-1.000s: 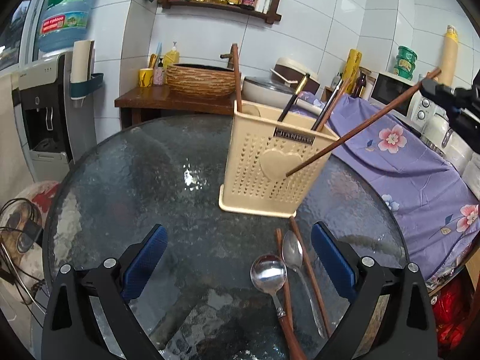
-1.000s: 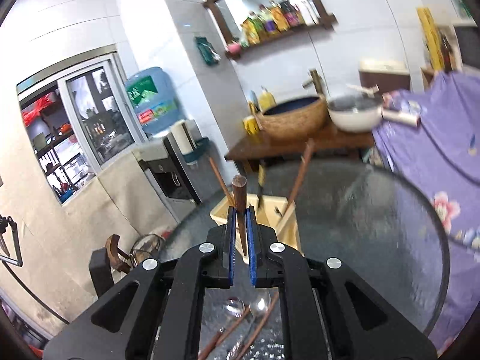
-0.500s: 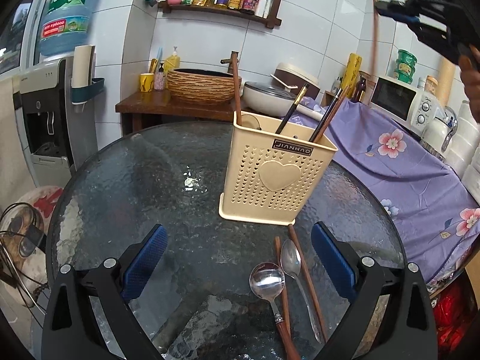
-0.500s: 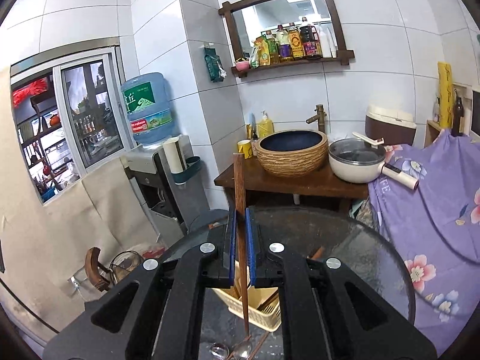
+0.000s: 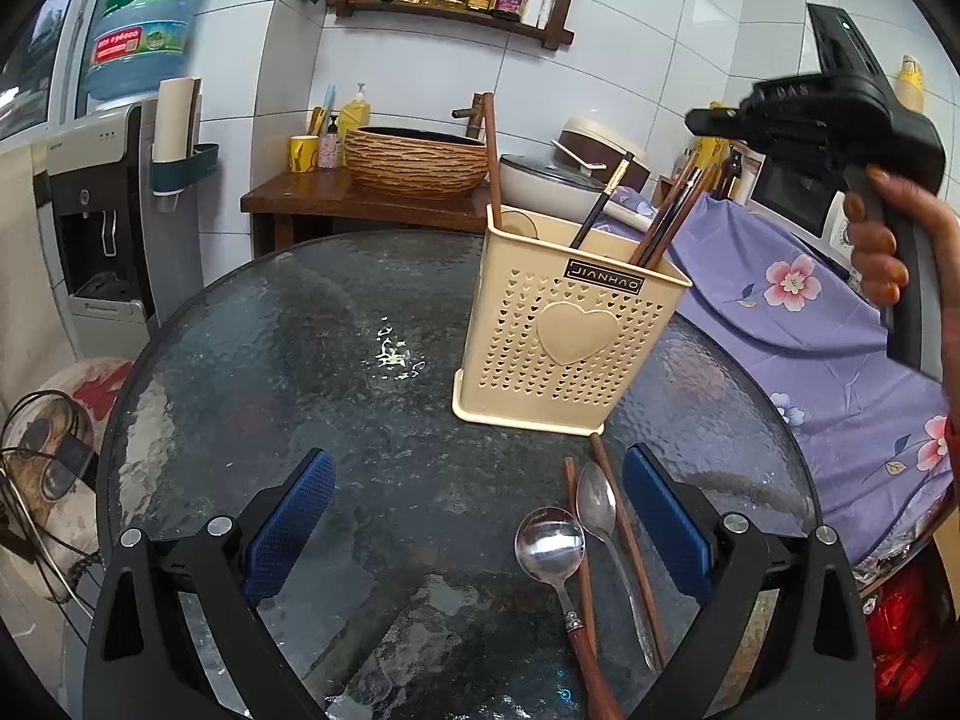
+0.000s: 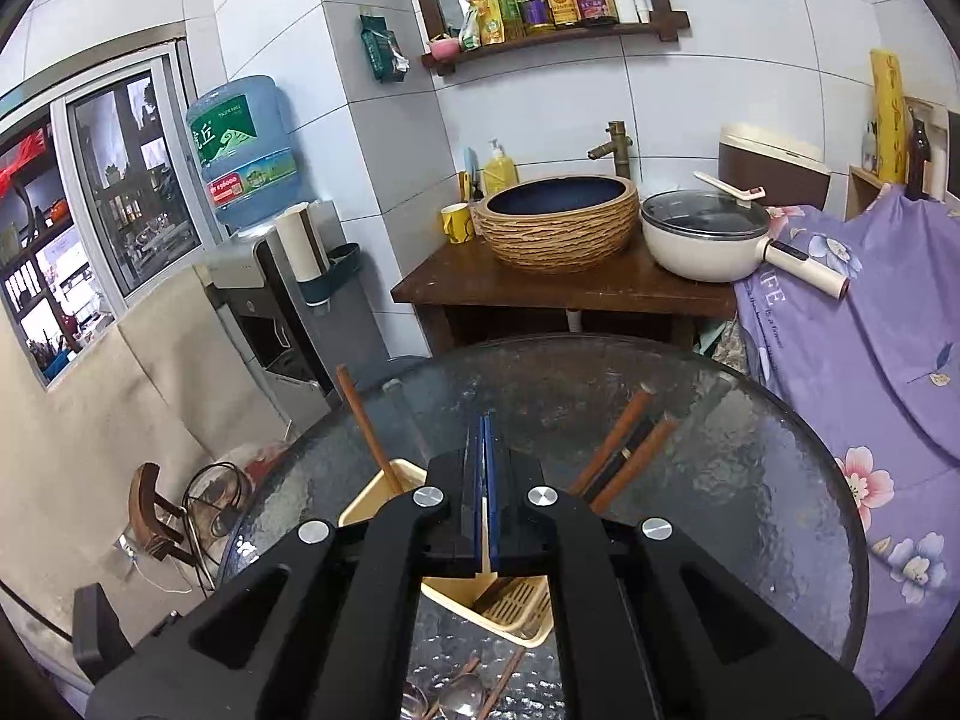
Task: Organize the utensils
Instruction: 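Lower the wooden chopstick into the caddy with the right gripper, then open the right gripper and lower it onto another wooden chopstick on the table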
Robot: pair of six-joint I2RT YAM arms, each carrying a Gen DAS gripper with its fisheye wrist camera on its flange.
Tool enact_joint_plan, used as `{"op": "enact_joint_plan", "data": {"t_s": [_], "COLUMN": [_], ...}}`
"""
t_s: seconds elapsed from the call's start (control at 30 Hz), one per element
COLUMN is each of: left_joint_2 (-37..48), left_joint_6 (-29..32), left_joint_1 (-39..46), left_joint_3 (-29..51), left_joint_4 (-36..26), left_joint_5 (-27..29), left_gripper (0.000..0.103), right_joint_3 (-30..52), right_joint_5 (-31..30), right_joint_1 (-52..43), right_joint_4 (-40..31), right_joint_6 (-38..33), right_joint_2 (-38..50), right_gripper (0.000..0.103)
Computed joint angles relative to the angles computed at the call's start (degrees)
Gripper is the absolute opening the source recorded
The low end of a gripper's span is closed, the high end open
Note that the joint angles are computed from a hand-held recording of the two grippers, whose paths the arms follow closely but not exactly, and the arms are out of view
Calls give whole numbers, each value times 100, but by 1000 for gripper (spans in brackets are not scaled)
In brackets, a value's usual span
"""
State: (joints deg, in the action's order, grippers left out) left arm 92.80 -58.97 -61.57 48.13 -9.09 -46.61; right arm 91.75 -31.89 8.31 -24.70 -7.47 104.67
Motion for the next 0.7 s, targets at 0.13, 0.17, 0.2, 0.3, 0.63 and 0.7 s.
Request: {"op": "enact_joint_plan", "data": {"t_s": [0.13, 0.17, 0.2, 0.3, 0.63, 0.7], "left_joint_2": [72, 93, 148, 365, 1298, 1485], "left_joint_6": [42, 63, 68, -23, -131, -84], "left_joint_1": [64, 77, 87, 96, -136, -155], "left_joint_3": [41, 58, 105, 325, 933, 1001], "left_joint_4": [61, 56, 14, -283, -926, -884], "left_joint_5": [68, 84, 96, 116, 553, 812], "left_gripper": [95, 95, 95, 96, 89, 82], "right_joint_3": [-768, -1022, -1209, -2190, -3901, -3840], "right_joint_5": [-10, -43, -73, -87, 766, 830], "right_joint_1": [-144, -178, -201, -259, 30, 38], "right_joint_4": [394, 463, 519, 781, 1529, 1566], "right_joint_6": [-55, -139, -199, -379, -877, -794], "right_joint_2": [-391, -543, -661, -1167, -579, -181], "right_gripper": [2, 2, 6, 71, 43, 41]}}
